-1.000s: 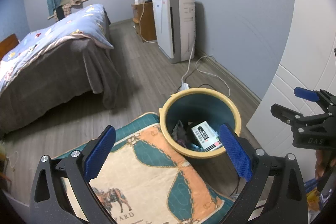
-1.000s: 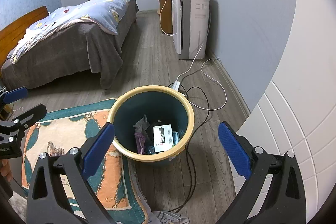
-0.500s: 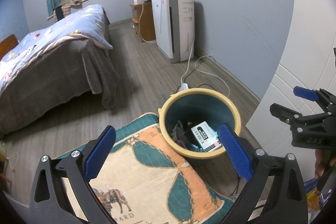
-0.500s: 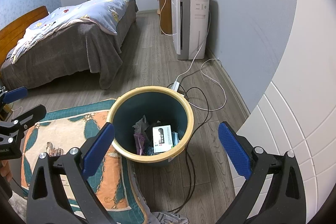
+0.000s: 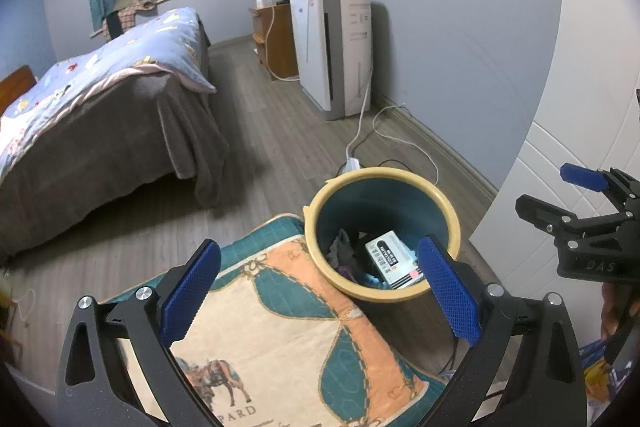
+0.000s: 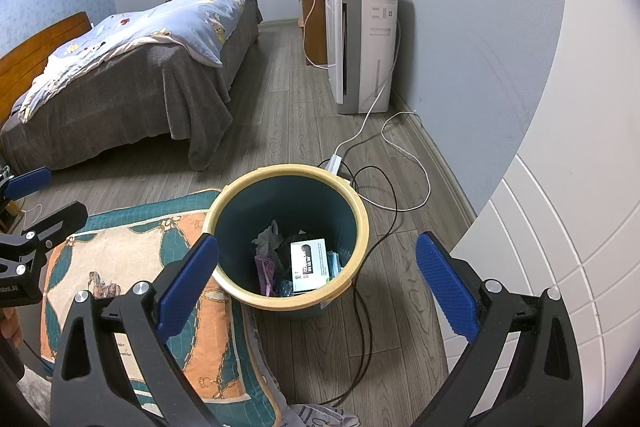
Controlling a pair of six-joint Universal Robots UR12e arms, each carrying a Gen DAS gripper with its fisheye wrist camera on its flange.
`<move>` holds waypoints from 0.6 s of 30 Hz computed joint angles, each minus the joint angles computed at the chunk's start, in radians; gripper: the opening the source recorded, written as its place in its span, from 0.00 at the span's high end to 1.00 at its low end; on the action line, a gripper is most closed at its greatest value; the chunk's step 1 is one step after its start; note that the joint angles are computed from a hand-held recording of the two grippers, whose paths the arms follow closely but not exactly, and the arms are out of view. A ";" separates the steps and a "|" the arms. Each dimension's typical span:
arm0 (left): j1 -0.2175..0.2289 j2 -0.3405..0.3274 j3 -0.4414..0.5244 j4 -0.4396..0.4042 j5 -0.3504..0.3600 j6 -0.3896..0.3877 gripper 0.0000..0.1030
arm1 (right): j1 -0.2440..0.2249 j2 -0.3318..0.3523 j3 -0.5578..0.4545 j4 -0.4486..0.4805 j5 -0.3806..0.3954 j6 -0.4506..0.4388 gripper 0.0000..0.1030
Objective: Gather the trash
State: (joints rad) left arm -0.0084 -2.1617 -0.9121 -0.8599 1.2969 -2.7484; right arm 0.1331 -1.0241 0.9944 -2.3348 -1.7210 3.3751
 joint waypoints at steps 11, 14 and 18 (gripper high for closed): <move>0.001 0.000 -0.002 0.004 -0.001 0.003 0.05 | -0.001 0.000 -0.002 0.003 0.002 -0.001 0.06; 0.006 0.001 -0.003 -0.004 -0.024 0.018 0.05 | -0.001 0.000 -0.001 0.002 0.001 -0.002 0.06; 0.009 -0.001 0.001 -0.006 -0.025 0.015 0.05 | -0.001 0.001 -0.003 0.004 0.000 -0.002 0.06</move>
State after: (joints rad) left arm 0.0005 -2.1627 -0.9115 -0.8661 1.2718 -2.7329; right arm 0.1322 -1.0228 0.9911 -2.3305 -1.7208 3.3733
